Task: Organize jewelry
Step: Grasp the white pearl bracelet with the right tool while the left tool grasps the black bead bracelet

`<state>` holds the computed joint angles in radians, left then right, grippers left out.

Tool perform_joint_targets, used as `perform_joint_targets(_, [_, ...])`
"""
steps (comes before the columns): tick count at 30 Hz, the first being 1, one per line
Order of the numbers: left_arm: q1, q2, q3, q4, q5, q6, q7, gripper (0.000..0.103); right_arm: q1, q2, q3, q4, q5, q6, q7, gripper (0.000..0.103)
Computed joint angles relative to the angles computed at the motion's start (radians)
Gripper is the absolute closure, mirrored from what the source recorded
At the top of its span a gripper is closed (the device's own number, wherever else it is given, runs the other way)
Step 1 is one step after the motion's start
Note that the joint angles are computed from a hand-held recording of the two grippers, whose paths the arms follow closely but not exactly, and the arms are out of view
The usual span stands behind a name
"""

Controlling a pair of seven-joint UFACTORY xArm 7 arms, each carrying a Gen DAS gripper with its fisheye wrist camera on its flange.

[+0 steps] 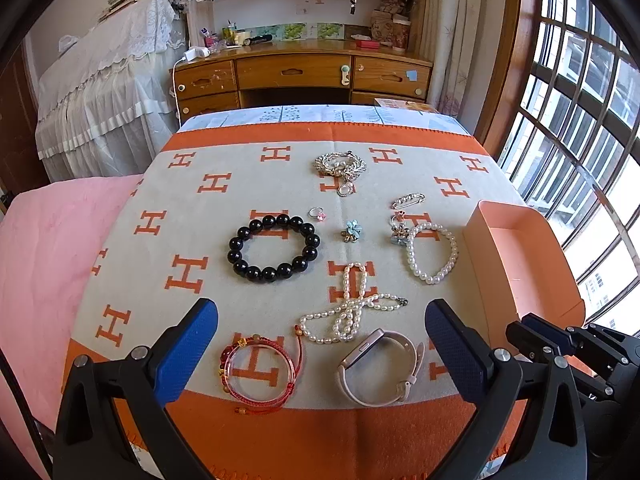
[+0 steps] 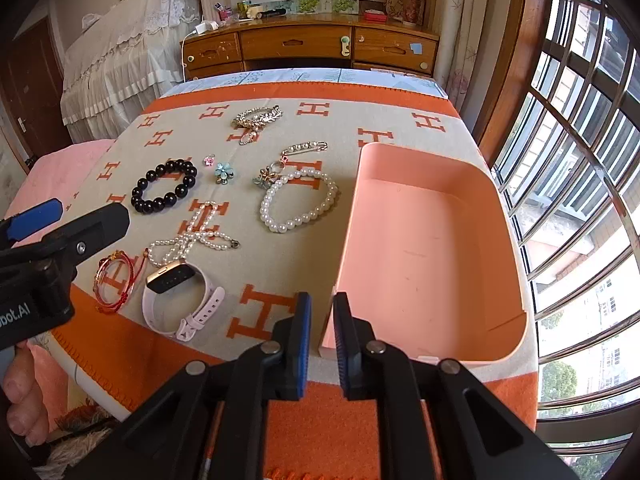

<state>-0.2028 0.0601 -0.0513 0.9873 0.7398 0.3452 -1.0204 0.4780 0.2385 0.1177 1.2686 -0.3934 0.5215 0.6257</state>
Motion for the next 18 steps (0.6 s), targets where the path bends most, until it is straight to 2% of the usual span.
perform_joint_targets(18, [0.038, -0.072, -0.026, -0.066, 0.017, -0.027, -0.022, 0.001, -0.017, -0.098, 0.030, -0.113, 0.070, -0.209, 0.008, 0.085])
